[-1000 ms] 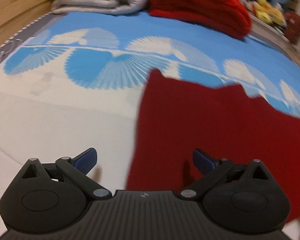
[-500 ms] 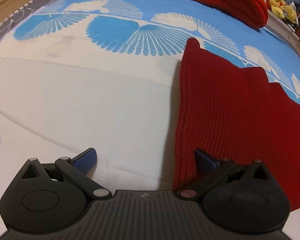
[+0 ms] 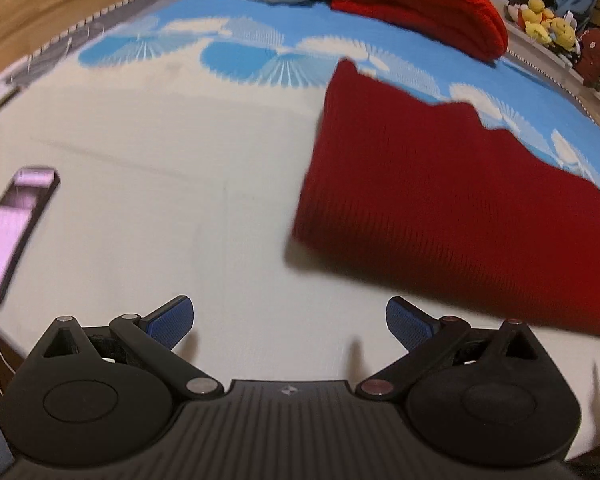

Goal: Fold small clothes

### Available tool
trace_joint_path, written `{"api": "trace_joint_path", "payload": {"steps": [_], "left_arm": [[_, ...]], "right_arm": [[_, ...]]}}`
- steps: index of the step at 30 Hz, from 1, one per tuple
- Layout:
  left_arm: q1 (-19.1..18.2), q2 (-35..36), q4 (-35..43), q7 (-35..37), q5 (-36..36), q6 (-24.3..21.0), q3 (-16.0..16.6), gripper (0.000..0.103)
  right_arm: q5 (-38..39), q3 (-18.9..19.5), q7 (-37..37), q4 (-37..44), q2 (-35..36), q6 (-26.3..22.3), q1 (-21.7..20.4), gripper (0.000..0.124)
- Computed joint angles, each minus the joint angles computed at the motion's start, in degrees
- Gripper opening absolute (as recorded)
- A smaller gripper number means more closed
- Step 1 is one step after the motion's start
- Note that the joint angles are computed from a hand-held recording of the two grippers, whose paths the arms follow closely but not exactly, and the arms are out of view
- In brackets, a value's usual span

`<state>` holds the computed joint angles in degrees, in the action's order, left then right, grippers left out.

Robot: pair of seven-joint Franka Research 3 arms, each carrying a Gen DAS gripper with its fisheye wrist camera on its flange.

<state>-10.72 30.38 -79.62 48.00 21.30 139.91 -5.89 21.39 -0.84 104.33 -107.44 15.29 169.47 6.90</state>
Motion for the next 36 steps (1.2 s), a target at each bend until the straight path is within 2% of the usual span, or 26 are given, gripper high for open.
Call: {"api": "trace_joint_path", "payload": {"steps": [2, 6, 9, 12, 16, 19, 36], "left_arm": [[-0.13, 0.01, -0.25, -0.14, -0.13, -0.73, -0.05, 0.103], [-0.95, 0.63, 0.11, -2.02, 1.79, 0.62, 1.04, 0.103], [-1.78, 1.47, 1.09, -2.41, 3.83, -0.06, 1.68, 0.103], [-1.02, 2.57, 2.39, -0.6, 3.12, 0.57, 0.83, 0.103], [-2.34, 4.55, 5.26, 0.1, 5.32, -0.44, 2.04, 0.103], [-1.97, 5.66, 6.85, 1.43, 4.18, -0.67, 1.31, 0.103], [-2.88, 7.02, 8.63, 3.24, 3.6, -0.79, 1.85, 0.103]], "right_arm": [[2.3, 1.61, -0.45, -0.79, -0.16, -0.57, -0.29, 0.087], [5.82, 3.83, -4.08, -0.46, 0.4, -2.03, -0.71, 0.087], [3.29, 2.8, -4.97, 0.51, 1.52, -1.18, 1.19, 0.087], [1.45, 1.81, -4.53, 0.95, 2.01, -0.86, 2.3, 0.087], [1.72, 1.83, -3.43, 2.82, 3.4, -3.13, 2.15, 0.087], [1.21, 1.48, -2.72, 3.15, 3.77, -3.79, 2.33, 0.087], [5.43, 3.57, -5.91, 3.55, 3.95, -3.96, 0.77, 0.087]]}}
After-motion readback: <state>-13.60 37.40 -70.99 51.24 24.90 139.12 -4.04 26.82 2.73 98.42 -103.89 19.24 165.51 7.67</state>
